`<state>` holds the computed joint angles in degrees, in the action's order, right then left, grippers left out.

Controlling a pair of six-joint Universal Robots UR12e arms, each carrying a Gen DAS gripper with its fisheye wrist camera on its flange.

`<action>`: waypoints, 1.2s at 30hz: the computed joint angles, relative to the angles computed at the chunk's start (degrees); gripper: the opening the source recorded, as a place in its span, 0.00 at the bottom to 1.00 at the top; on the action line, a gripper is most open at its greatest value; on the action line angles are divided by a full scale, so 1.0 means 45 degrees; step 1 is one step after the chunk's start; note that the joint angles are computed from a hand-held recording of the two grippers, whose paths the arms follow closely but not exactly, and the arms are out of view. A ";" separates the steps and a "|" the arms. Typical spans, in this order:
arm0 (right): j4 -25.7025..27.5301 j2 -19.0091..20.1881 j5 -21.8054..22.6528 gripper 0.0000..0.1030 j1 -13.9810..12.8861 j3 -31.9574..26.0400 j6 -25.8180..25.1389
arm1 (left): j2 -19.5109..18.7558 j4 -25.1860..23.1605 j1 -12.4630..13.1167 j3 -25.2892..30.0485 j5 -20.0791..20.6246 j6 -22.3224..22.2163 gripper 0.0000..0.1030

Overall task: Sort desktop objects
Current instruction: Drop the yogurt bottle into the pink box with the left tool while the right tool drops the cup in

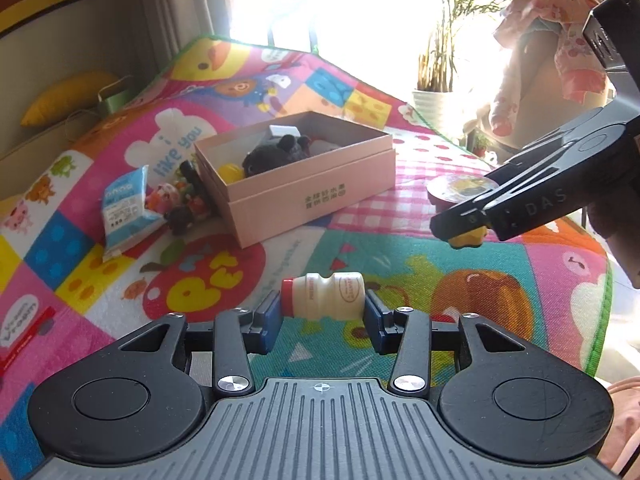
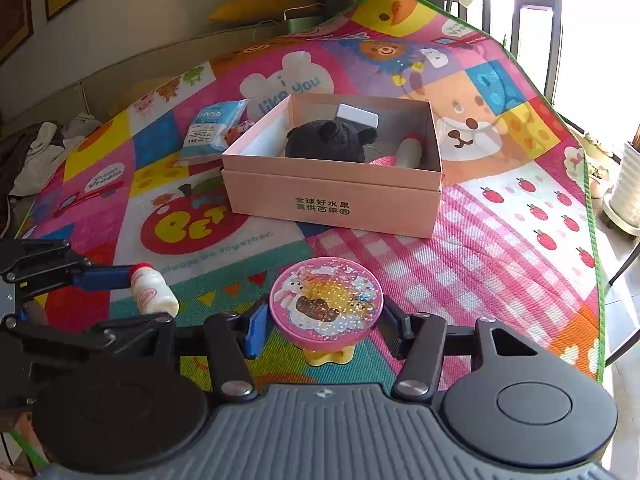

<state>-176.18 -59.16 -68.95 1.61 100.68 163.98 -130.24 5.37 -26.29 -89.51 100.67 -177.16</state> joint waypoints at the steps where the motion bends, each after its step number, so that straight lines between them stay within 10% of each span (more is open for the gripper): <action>1: -0.0122 -0.0156 -0.0007 0.54 -0.0041 0.0161 -0.0102 | 0.0035 0.0131 -0.0037 -0.0020 0.0085 0.0114 0.46; 14: -0.3212 -0.1066 0.1313 0.54 -0.0501 0.0813 0.0755 | -0.0070 0.1486 -0.0347 0.1003 0.1214 0.1442 0.46; 31: -0.1730 0.1292 0.0591 0.54 -0.0100 -0.3780 0.2487 | -0.2030 0.0043 0.0643 0.4383 0.0400 0.0601 0.46; 36: -0.0324 0.2806 -0.0626 0.69 0.0422 -0.6496 0.2740 | -0.2090 -0.0488 0.0909 0.4407 -0.0063 -0.0028 0.83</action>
<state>-177.63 -46.53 -71.77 3.50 71.45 176.31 -139.64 3.17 -22.20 -69.68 100.39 -177.29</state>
